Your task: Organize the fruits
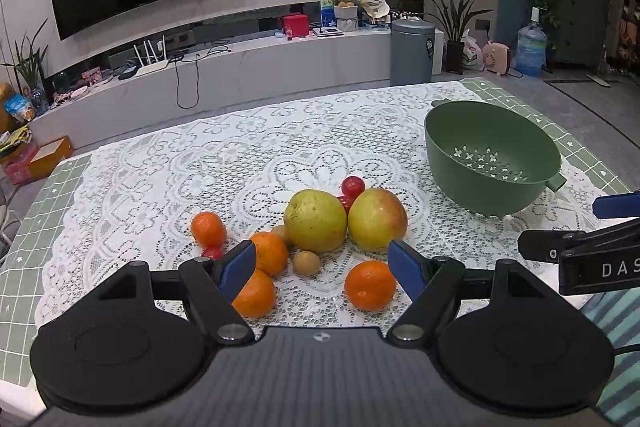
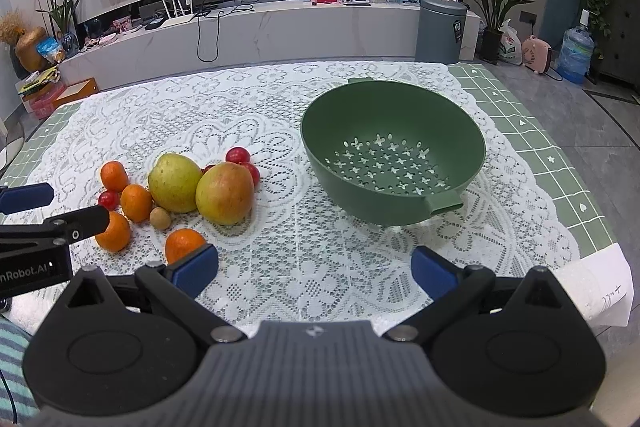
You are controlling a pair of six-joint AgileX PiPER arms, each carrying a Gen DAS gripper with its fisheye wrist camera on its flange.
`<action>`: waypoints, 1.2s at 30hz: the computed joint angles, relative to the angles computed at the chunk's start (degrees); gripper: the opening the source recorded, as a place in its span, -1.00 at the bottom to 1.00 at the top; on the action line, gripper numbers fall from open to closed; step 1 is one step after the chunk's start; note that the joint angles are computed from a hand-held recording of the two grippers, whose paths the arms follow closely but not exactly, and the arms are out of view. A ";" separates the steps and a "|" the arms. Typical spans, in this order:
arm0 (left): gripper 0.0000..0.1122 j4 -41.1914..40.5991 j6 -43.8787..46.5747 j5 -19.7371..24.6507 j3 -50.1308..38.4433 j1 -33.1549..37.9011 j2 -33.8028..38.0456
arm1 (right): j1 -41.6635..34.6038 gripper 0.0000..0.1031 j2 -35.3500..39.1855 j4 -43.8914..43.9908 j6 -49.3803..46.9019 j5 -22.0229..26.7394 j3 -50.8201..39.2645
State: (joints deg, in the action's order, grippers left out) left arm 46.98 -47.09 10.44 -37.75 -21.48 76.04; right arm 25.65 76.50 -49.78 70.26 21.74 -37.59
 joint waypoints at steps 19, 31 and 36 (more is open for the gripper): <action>0.57 -0.70 0.27 0.19 -0.34 -0.36 0.60 | -0.21 0.92 0.30 1.82 -1.94 0.15 -0.35; 0.57 -2.58 1.96 0.66 -0.77 -0.72 0.65 | -0.59 0.92 0.48 2.93 -2.68 0.27 -0.51; 0.57 -4.15 3.34 1.03 -1.27 -0.87 1.09 | -0.96 0.92 0.78 3.49 -3.15 -0.06 -0.45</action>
State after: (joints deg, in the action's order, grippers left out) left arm 42.84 -43.76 11.47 -39.02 -22.35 77.13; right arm 24.69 77.27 -46.29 67.11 21.68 -38.05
